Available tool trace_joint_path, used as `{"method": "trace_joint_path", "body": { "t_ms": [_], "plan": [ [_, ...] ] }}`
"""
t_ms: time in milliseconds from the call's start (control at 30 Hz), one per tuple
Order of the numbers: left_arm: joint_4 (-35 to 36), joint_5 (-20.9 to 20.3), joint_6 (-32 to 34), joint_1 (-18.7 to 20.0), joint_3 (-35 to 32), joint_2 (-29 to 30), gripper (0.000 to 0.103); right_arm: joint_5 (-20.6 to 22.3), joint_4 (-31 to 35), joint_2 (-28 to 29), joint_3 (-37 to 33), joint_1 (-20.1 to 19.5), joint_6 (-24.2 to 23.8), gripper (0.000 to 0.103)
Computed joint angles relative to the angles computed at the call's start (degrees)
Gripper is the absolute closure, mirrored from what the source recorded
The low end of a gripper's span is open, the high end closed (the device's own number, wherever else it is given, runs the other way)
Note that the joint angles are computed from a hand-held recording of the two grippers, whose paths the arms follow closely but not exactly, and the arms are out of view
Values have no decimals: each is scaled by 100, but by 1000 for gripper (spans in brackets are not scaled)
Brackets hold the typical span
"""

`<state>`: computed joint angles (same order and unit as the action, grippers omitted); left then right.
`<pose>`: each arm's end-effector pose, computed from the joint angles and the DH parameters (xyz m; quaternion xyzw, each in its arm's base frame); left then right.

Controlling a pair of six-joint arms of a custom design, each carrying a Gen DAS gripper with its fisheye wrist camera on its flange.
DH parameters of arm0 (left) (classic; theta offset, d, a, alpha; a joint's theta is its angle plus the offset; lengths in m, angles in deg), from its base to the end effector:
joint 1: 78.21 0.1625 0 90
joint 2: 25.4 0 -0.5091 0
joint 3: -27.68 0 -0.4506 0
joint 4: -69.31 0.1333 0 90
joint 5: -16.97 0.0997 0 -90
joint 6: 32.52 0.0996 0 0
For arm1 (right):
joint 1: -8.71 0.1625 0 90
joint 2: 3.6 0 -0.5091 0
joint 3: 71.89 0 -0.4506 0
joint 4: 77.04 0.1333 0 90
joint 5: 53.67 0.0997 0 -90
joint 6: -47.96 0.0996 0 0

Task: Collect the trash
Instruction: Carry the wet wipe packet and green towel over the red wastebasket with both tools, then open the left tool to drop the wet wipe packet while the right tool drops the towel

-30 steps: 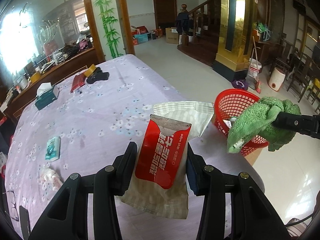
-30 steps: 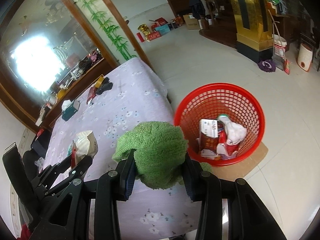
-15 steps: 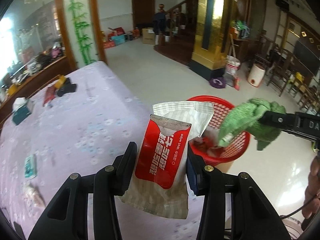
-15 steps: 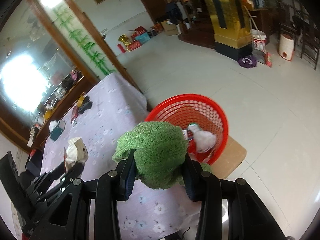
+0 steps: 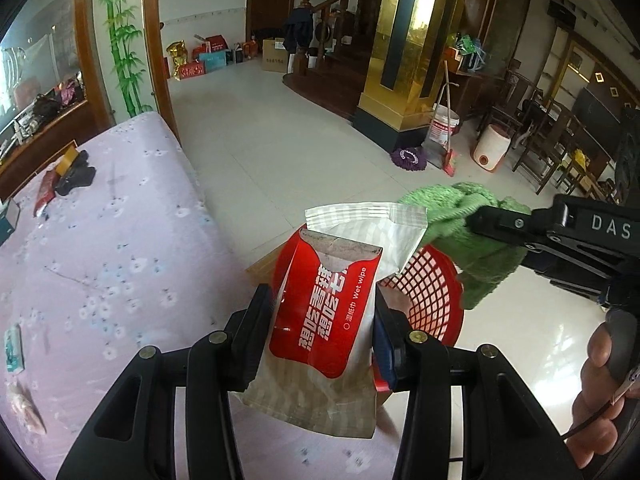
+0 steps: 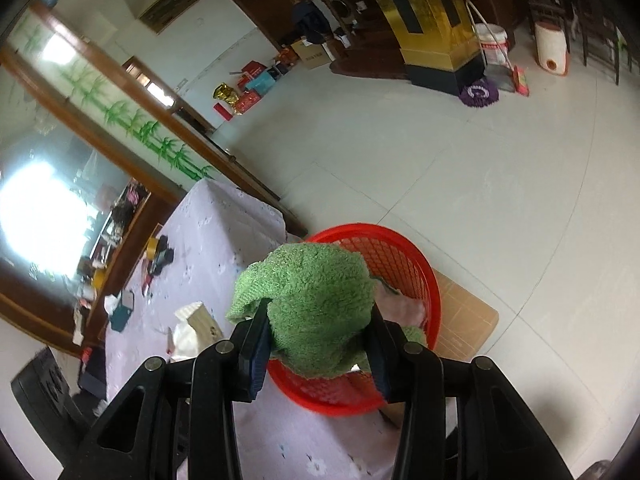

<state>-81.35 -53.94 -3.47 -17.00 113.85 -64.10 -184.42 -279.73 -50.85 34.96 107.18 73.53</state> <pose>-0.2498 -0.7989 0.0799 0.4571 0.8667 -0.1129 0.1650 0.1697 -0.6762 0.1821 -0.2785 -0.8062 0.4918 0.1752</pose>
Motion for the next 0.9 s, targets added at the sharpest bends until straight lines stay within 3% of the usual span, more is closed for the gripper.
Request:
{"method": "trace_joint_path", "body": {
  "t_ms": [133,200,267,400,733,900],
  "plan": [
    [-41,16,-52,-50,-98,160,57,217,81,-18,-108,-149,13,56],
    [-10,-23,-72,-56,-156,225,50,305,144,-21,-155,-210,22,53],
    [-54,-49,-107,-69,-181,262,31,423,180,-28,-185,-278,60,48],
    [-60,-57,-107,-74,-211,289,31,457,114,-46,-203,-330,-74,37],
    [-163,247,-223,78,-80,39,31,169,248,-20,-263,-96,-652,36],
    [-406,404,-168,203,88,-188,31,12,172,242,-411,206,-1351,36]
  ]
}}
